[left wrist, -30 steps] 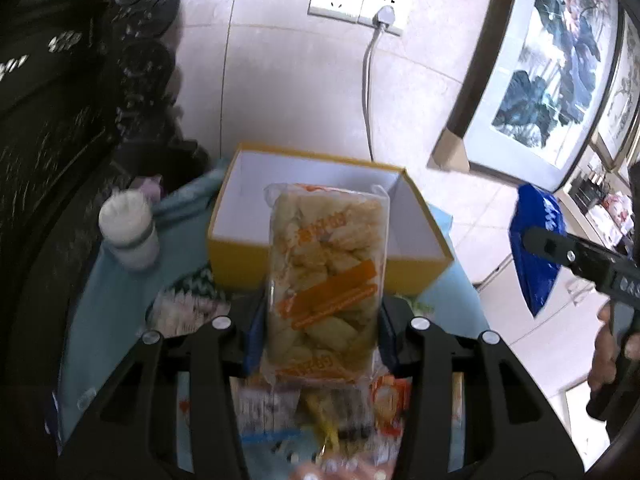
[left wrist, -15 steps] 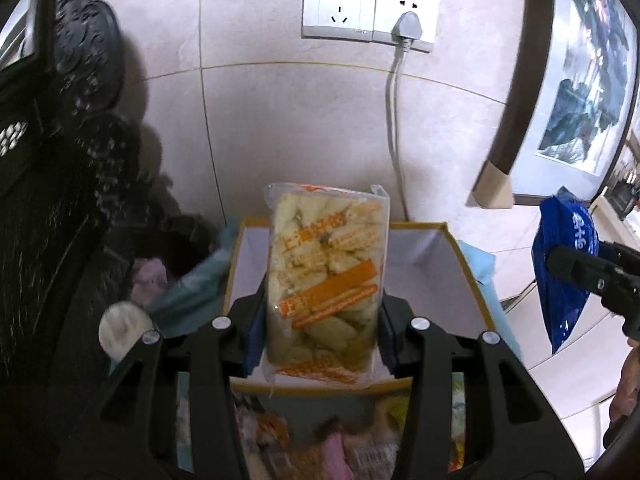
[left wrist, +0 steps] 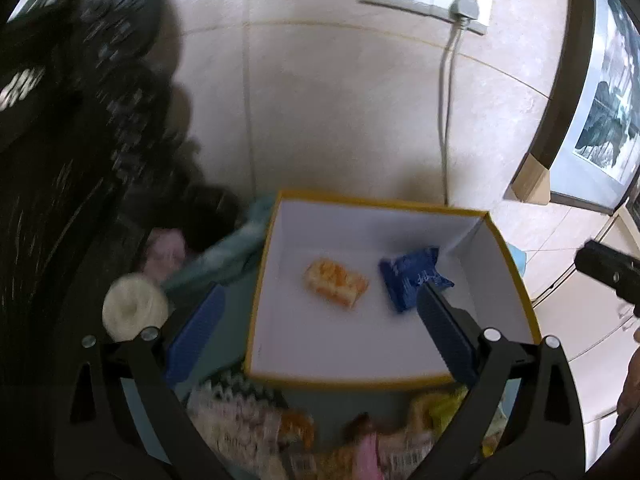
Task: Organize snacks
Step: 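Carry both snacks over the yellow box and open both tools to drop them, then grasp the red-and-white candy bag with the left tool while the right tool grasps the brown peanut bag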
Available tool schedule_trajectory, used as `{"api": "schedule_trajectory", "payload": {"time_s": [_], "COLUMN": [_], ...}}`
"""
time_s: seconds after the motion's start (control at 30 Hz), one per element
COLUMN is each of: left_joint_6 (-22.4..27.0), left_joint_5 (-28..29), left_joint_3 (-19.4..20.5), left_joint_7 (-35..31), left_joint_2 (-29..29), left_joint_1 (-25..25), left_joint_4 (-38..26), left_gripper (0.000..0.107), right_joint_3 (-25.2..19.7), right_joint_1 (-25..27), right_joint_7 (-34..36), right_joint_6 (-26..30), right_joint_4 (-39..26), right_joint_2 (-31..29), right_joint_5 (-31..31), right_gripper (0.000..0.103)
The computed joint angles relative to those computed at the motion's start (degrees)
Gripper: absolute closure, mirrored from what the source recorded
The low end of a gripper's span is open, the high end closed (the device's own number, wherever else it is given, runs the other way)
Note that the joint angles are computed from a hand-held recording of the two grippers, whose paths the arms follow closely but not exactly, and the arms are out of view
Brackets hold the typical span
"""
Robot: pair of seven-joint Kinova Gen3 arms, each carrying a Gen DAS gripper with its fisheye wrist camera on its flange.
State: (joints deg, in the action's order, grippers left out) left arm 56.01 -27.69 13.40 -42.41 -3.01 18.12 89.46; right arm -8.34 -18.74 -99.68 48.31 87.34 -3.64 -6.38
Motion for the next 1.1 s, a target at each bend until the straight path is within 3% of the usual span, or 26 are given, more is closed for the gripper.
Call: {"api": "schedule_trajectory", "payload": {"time_s": [0.17, 0.4, 0.53, 0.83, 1.1], "left_joint_6": [1.6, 5.1, 5.0, 4.0, 2.3], "left_joint_5": [1.4, 5.7, 11.6, 13.3, 11.5], "left_joint_3": [2.5, 7.8, 6.6, 9.5, 9.0], "left_joint_7": [7.3, 10.4, 9.7, 10.4, 11.6], "left_joint_2": [-5.4, -12.1, -15.4, -16.9, -14.7], "left_joint_1": [0.1, -0.4, -0.9, -4.6, -5.6], "left_joint_4": [8.2, 20.9, 27.6, 32.5, 33.7], "left_gripper": [0.010, 0.010, 0.010, 0.010, 0.010], "right_joint_3": [-1.4, -4.7, -6.2, -8.9, -5.8], "right_joint_1": [0.0, 1.1, 1.5, 0.7, 0.1], "right_joint_7": [-1.1, -8.1, -11.3, -15.2, -13.4], "right_joint_6": [-0.2, 0.9, 0.9, 1.7, 0.8], "right_joint_4": [10.4, 23.1, 27.6, 28.9, 29.5], "right_joint_2": [-6.5, -13.7, -15.2, -14.5, -14.0], "right_joint_5": [1.3, 3.2, 4.8, 10.2, 9.9], "right_gripper": [0.037, 0.037, 0.037, 0.037, 0.040]}}
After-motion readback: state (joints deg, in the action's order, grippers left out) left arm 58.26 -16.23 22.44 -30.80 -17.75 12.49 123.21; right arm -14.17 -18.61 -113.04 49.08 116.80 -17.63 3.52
